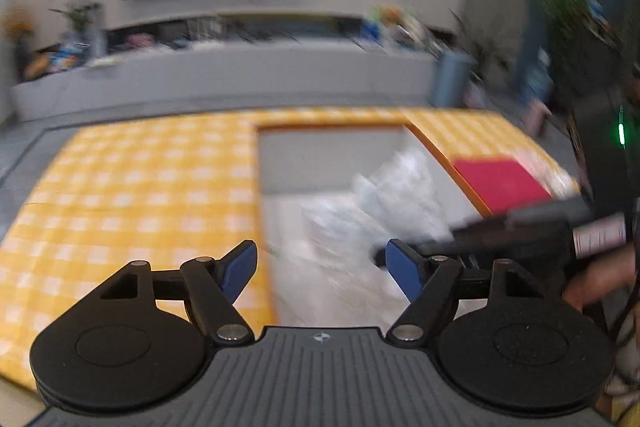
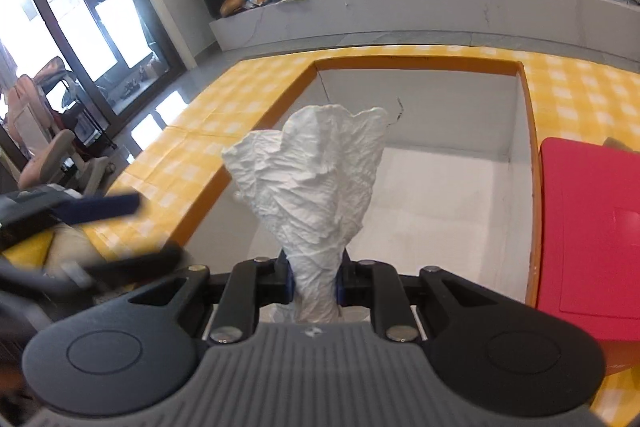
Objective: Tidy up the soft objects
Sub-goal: 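Open the left tool over the white bin while the right tool releases the paper into it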
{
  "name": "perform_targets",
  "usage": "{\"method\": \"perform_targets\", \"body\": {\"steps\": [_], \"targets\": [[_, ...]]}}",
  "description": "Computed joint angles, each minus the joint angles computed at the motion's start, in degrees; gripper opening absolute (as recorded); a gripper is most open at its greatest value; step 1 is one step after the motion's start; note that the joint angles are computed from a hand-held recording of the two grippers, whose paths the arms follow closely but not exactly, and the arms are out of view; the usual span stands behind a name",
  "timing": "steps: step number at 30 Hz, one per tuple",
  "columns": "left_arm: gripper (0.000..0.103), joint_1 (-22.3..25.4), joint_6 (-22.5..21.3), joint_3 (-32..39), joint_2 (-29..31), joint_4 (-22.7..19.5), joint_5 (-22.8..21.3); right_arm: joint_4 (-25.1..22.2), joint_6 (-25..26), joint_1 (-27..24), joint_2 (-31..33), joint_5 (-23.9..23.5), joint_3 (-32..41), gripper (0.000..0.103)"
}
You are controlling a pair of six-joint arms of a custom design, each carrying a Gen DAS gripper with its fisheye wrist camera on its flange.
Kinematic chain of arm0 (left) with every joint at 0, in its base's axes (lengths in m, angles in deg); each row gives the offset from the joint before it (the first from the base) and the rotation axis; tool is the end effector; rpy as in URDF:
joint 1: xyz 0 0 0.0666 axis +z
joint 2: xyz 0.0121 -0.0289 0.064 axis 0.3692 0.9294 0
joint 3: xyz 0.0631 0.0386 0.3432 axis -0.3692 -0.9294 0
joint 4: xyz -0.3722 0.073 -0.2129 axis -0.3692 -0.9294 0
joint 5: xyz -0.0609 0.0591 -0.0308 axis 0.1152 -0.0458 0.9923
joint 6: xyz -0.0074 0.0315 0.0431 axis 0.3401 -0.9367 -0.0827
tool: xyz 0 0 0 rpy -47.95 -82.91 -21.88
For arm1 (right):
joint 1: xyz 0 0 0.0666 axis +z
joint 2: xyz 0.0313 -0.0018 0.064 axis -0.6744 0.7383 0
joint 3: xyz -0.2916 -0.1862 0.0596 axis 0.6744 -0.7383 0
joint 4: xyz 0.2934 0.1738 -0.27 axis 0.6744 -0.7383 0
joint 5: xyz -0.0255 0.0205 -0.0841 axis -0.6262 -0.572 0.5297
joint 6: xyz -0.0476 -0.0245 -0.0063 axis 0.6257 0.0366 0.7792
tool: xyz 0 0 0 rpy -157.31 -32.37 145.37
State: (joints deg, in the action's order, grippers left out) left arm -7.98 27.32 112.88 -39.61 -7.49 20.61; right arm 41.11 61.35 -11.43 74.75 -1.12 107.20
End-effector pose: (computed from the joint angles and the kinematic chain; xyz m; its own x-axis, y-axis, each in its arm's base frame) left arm 0.3074 -0.1564 0.3690 -0.5822 -0.1375 -0.8013 -0.1433 0.9875 -0.0654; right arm 0.4101 0.2627 0.3467 -0.6688 -0.3593 -0.6509 -0.6777 0.6547 0.3349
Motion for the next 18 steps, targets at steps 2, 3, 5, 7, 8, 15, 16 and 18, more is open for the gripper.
{"method": "perform_targets", "body": {"steps": [2,3,5,7,8,15,16,18], "targets": [[0.087,0.7,2.2,-0.1,-0.6,-0.2,-4.4,-0.6,-0.5,0.5,1.1,-0.7,1.1,0.016],[0.087,0.5,3.9,0.0,-0.8,-0.7,-7.0,-0.6,-0.9,0.6,1.3,-1.9,1.1,0.016],[0.087,1.5,6.2,-0.1,-0.7,-1.1,-9.1,-0.7,-1.2,0.6,1.9,-4.6,1.2,0.016],[0.087,2.9,8.6,0.5,-0.1,-3.0,-7.8,-1.0,-2.8,0.6,3.0,-9.5,1.7,0.016],[0.087,3.6,9.1,0.5,-0.2,-3.8,-6.8,-1.1,-4.2,0.3,3.3,-12.5,1.7,0.016],[0.087,3.4,8.8,-0.8,-1.6,-4.1,-5.8,-3.3,-6.5,1.7,6.1,-14.7,3.9,0.017],[0.087,3.3,8.8,-0.9,-1.6,-4.1,-5.7,-4.5,-7.4,1.9,6.8,-13.6,4.5,0.017],[0.087,3.0,8.6,-0.9,-1.4,-4.2,-5.8,-6.1,-7.8,1.6,8.1,-15.1,5.0,0.017]]}}
